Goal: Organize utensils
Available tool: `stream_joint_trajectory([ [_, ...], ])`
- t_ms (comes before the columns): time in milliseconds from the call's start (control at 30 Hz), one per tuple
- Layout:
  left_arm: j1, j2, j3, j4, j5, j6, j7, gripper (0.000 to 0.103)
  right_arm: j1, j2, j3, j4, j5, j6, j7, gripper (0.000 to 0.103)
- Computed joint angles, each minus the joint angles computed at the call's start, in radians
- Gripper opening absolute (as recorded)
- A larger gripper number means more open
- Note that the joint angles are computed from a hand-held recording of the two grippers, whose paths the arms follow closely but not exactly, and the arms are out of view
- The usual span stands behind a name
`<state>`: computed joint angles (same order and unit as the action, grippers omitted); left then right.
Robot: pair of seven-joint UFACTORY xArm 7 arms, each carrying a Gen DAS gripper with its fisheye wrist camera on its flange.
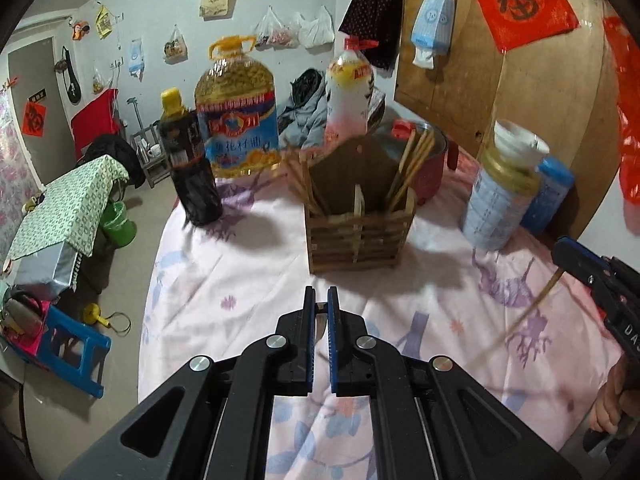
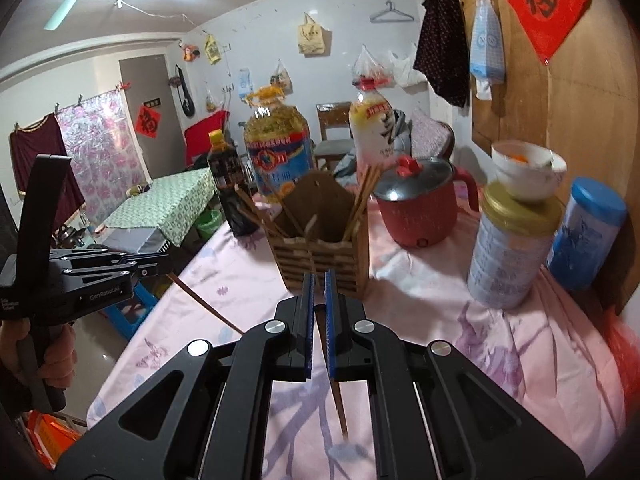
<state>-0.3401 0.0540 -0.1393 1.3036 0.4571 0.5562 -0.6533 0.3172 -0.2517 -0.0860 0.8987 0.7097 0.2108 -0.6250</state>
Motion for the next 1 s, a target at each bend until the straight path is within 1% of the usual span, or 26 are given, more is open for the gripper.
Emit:
stream_joint_trajectory([
  [67, 0.005, 0.027, 0.004, 0.06, -0.015, 0.005, 0.033, 0.006, 0.019, 0.035, -0.018, 0.07, 0.035, 0.012, -0.034, 0.006],
  [133, 0.005, 0.07, 0.008, 0.157, -0.04, 0.02, 0.085, 0.006, 0.016, 0.067, -0.017, 0.133, 0.071, 0.025, -0.065, 0.006],
  [233, -0.005, 0.136, 0.018, 0.298, -0.074, 0.048, 0.154, 0.006, -0.007, 0.141, 0.0, 0.272, 0.118, 0.051, -0.1, 0.006],
  [267, -0.009, 0.171, 0.019, 0.371, -0.094, 0.063, 0.187, 0.006, -0.019, 0.166, 0.009, 0.319, 0.121, 0.061, -0.099, 0.006],
  [367, -0.028, 0.251, 0.029, 0.527, -0.138, 0.095, 0.254, 0.006, -0.057, 0.242, 0.039, 0.449, 0.123, 0.086, -0.099, 0.006],
  [500, -0.06, 0.372, 0.057, 0.733, -0.176, 0.156, 0.319, 0.006, -0.105, 0.332, 0.086, 0.577, 0.101, 0.098, -0.089, 0.006],
  [567, -0.073, 0.437, 0.074, 0.834, -0.194, 0.197, 0.34, 0.006, -0.127, 0.383, 0.109, 0.641, 0.082, 0.103, -0.077, 0.006],
  [667, -0.074, 0.551, 0.085, 1.007, -0.248, 0.286, 0.376, 0.006, -0.152, 0.449, 0.139, 0.717, 0.04, 0.101, -0.038, 0.006],
  [700, -0.074, 0.569, 0.089, 1.03, -0.262, 0.298, 0.386, 0.006, -0.161, 0.474, 0.148, 0.745, 0.028, 0.104, -0.023, 0.006],
  [767, -0.074, 0.622, 0.099, 1.097, -0.285, 0.337, 0.401, 0.006, -0.18, 0.513, 0.167, 0.788, 0.007, 0.115, 0.003, 0.005],
  [833, -0.068, 0.662, 0.105, 1.144, -0.31, 0.367, 0.409, 0.006, -0.205, 0.528, 0.196, 0.798, 0.005, 0.129, 0.009, 0.006],
  [867, -0.062, 0.688, 0.107, 1.175, -0.324, 0.387, 0.409, 0.006, -0.218, 0.535, 0.206, 0.797, -0.007, 0.157, 0.015, 0.01],
  [900, -0.058, 0.71, 0.109, 1.203, -0.335, 0.404, 0.41, 0.006, -0.231, 0.537, 0.215, 0.784, -0.019, 0.186, 0.022, 0.012],
  [933, -0.055, 0.714, 0.113, 1.201, -0.343, 0.404, 0.409, 0.006, -0.246, 0.538, 0.226, 0.771, -0.025, 0.209, 0.024, 0.013],
  [1000, -0.048, 0.723, 0.117, 1.195, -0.355, 0.404, 0.406, 0.006, -0.28, 0.524, 0.25, 0.71, -0.019, 0.276, 0.005, 0.027],
])
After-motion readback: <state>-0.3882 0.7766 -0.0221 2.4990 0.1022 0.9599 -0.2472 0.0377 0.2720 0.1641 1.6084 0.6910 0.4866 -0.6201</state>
